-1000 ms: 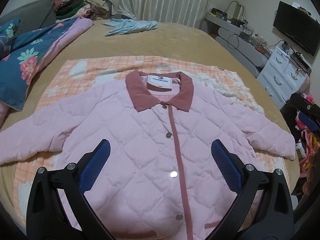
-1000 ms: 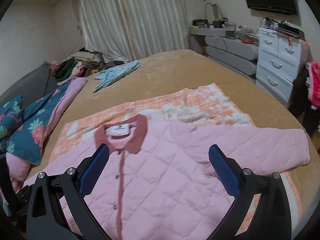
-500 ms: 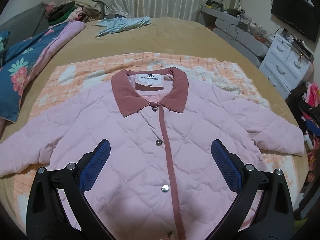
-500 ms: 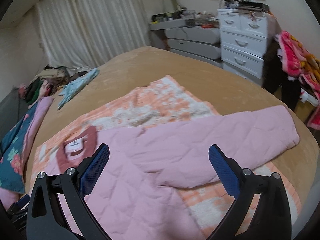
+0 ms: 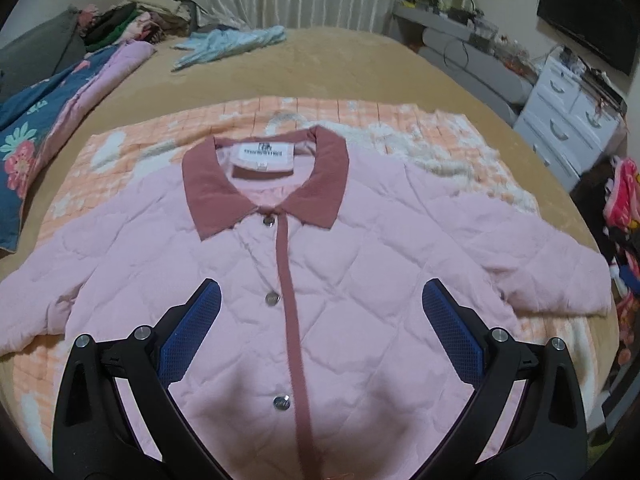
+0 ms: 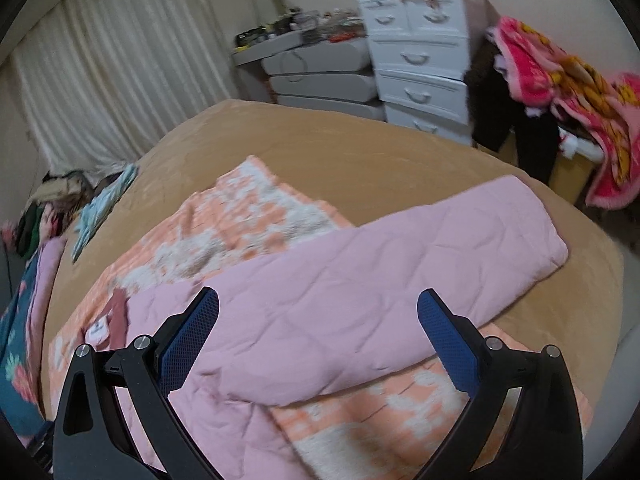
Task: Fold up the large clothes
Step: 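Move the right tool toward the cuff of the sleeve beside it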
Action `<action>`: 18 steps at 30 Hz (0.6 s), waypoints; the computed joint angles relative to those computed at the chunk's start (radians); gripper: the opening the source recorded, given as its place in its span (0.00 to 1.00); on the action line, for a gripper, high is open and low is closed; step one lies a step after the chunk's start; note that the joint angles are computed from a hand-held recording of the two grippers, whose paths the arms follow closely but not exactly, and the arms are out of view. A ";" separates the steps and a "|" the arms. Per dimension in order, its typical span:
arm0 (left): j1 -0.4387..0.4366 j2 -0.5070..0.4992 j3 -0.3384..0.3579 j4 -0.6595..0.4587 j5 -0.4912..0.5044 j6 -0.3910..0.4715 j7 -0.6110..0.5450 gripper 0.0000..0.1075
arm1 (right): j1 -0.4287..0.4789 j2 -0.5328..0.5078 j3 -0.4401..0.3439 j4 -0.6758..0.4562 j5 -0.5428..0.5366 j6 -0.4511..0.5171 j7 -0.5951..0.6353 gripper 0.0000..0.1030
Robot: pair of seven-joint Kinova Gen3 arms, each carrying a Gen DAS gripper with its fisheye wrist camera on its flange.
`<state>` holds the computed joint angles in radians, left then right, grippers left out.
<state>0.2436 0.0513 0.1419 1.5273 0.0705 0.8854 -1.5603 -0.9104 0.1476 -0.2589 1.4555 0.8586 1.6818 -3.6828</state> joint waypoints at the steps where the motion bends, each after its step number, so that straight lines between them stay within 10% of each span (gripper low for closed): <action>1: 0.007 0.003 0.003 0.001 -0.012 -0.010 0.016 0.88 | 0.001 -0.008 0.002 0.013 -0.007 0.007 -0.015 0.96; 18: 0.105 0.121 0.022 -0.053 -0.094 -0.004 0.133 0.88 | 0.145 -0.180 -0.085 0.276 -0.123 -0.018 -0.292 0.96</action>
